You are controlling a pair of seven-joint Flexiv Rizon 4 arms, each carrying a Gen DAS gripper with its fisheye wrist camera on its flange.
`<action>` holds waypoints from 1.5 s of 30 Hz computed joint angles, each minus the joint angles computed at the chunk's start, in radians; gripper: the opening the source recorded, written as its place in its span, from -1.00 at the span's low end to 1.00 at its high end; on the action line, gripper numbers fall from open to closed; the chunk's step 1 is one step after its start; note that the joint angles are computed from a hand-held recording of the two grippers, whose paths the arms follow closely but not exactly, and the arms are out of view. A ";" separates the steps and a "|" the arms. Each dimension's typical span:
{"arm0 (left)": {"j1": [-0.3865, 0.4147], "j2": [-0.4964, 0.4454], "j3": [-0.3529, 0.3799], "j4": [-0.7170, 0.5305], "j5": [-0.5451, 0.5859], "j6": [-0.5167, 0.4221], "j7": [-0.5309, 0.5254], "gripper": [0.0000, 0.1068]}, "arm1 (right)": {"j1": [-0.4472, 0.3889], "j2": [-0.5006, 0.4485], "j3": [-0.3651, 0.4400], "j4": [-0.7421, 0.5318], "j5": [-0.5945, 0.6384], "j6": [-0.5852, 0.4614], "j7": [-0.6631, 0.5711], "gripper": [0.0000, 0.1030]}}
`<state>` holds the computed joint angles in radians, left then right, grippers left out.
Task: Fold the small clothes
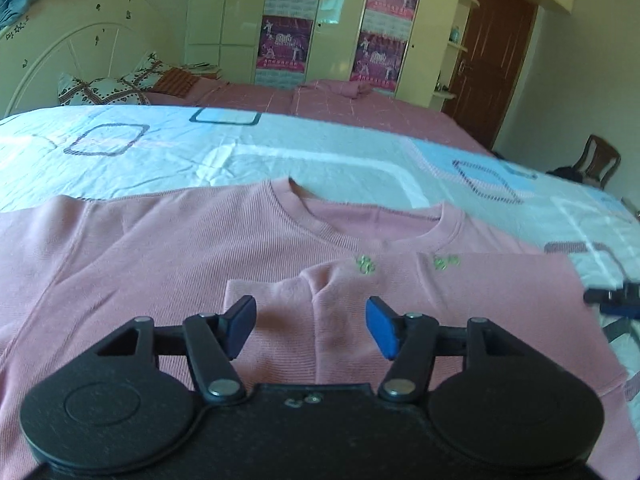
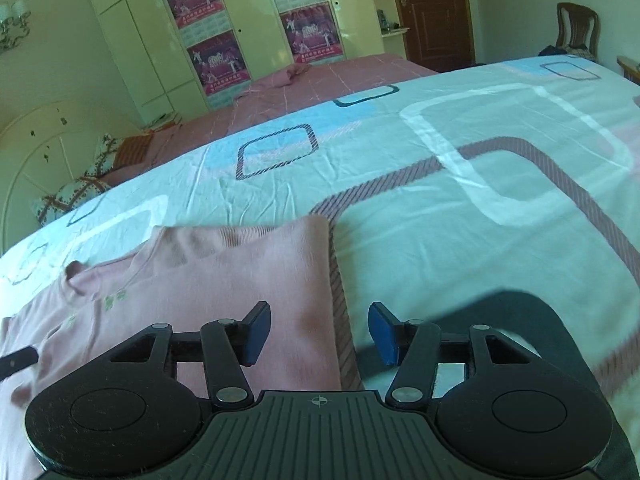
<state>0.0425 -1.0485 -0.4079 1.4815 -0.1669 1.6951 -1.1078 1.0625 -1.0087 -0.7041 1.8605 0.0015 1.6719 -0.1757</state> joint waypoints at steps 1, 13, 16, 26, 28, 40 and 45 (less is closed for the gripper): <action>-0.017 0.000 0.027 -0.009 -0.011 -0.023 -0.006 0.07 | -0.029 -0.008 0.015 -0.032 -0.012 -0.010 -0.005 -0.12; -0.113 0.021 0.164 -0.022 -0.037 -0.039 -0.033 0.09 | -0.140 -0.040 0.072 -0.132 -0.130 -0.079 -0.033 -0.75; -0.118 0.051 0.175 0.000 -0.052 -0.048 -0.059 0.13 | -0.112 -0.027 0.050 -0.125 -0.170 -0.123 -0.023 -0.74; -0.060 0.193 0.187 0.179 -0.065 0.002 -0.149 0.44 | -0.029 0.029 0.032 -0.096 -0.216 -0.037 -0.089 -0.22; -0.031 0.225 0.189 0.223 -0.061 0.021 -0.167 0.48 | -0.029 0.028 0.057 -0.126 -0.204 -0.022 -0.110 -0.22; 0.236 0.289 0.139 0.336 -0.025 0.054 -0.228 0.51 | -0.092 -0.042 0.239 -0.447 -0.279 -0.154 -0.111 -0.22; 0.361 0.259 0.088 0.303 -0.031 0.026 -0.221 0.47 | -0.159 -0.126 0.345 -0.679 -0.354 -0.292 -0.073 -0.22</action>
<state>0.4035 -0.7899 -0.3202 1.7844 -0.1982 1.7214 -1.3286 0.9038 -1.1345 -0.3593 1.1814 -0.3527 1.3799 -0.2483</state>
